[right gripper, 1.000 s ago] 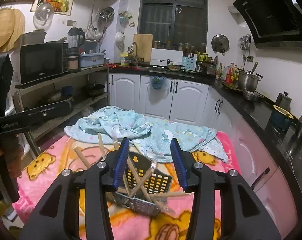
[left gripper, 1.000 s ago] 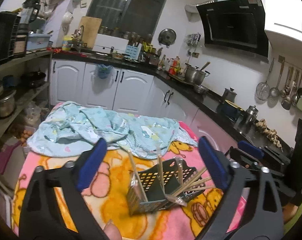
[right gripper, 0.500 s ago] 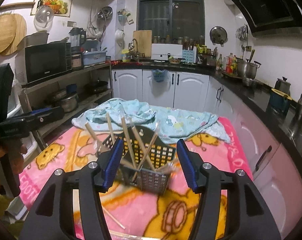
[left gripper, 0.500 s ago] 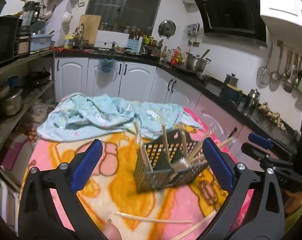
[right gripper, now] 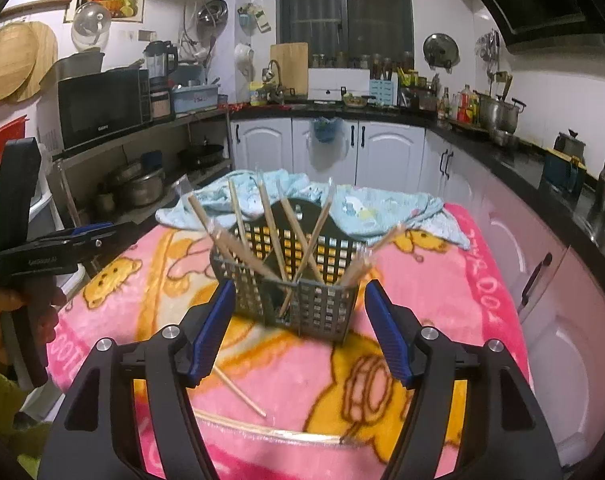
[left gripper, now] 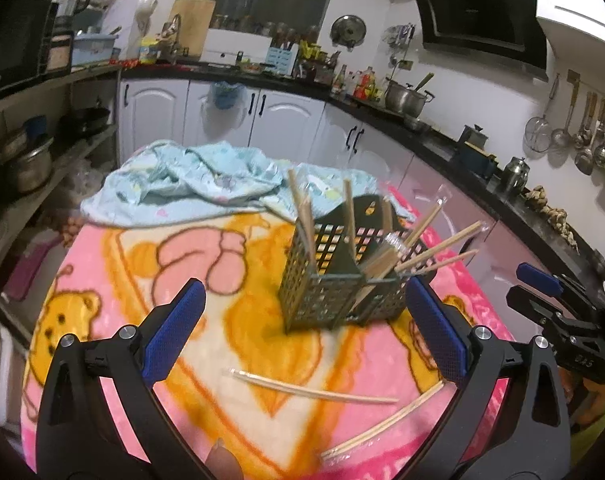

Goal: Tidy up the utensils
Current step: 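Withdraw both open tools from the caddy, then move both open tools down toward the chopsticks on the blanket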

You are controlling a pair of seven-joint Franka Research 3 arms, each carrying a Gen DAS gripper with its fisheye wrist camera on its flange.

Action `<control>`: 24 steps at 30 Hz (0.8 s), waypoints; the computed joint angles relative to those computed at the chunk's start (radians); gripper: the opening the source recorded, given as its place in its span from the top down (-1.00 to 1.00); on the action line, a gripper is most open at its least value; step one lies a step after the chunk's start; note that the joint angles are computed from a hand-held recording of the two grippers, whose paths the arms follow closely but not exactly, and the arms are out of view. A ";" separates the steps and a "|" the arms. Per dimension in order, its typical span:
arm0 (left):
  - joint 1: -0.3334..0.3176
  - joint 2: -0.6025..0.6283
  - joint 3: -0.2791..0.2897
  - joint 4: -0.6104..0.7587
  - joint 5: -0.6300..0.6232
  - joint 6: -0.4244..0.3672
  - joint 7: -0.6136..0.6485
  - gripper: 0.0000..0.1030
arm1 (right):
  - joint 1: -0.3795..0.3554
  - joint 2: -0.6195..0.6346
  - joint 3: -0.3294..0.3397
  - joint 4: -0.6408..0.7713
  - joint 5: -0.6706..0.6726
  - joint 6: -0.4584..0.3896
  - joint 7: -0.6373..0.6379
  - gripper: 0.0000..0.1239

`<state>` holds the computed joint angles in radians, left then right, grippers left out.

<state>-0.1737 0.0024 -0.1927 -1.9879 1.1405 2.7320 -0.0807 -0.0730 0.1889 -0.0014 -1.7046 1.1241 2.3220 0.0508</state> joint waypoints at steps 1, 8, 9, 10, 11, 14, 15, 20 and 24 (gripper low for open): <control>-0.001 -0.002 -0.001 -0.005 -0.002 -0.003 -0.003 -0.79 | 0.000 -0.001 -0.001 -0.005 -0.005 0.002 0.003 -0.04; 0.009 -0.022 -0.002 -0.061 -0.045 0.013 -0.011 -0.79 | 0.002 -0.005 -0.007 -0.035 -0.036 0.011 0.022 -0.05; 0.009 -0.023 -0.003 -0.067 -0.050 0.011 -0.012 -0.79 | 0.000 -0.004 -0.008 -0.037 -0.040 0.008 0.029 -0.05; 0.010 -0.023 -0.004 -0.073 -0.054 0.012 -0.016 -0.79 | 0.000 -0.004 -0.009 -0.042 -0.046 0.006 0.036 -0.05; 0.010 -0.022 -0.005 -0.076 -0.062 0.014 -0.013 -0.79 | 0.000 -0.004 -0.010 -0.045 -0.050 0.008 0.038 -0.05; 0.008 -0.017 -0.008 -0.085 -0.082 0.010 0.004 -0.79 | 0.003 -0.010 -0.011 -0.068 -0.071 0.025 0.039 -0.06; 0.006 -0.015 -0.009 -0.087 -0.088 0.008 0.007 -0.79 | 0.004 -0.011 -0.011 -0.074 -0.077 0.030 0.041 -0.06; -0.003 0.003 -0.009 -0.096 -0.127 0.011 0.031 -0.79 | 0.010 -0.011 -0.015 -0.106 -0.117 0.061 0.053 -0.09; -0.014 0.017 -0.007 -0.098 -0.152 0.009 0.044 -0.79 | 0.011 -0.012 -0.015 -0.128 -0.142 0.084 0.056 -0.12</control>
<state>-0.1874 0.0195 -0.1998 -2.0856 0.9886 2.7406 -0.0364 -0.0622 0.1769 -0.0167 -1.8322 0.9817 2.4058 0.1068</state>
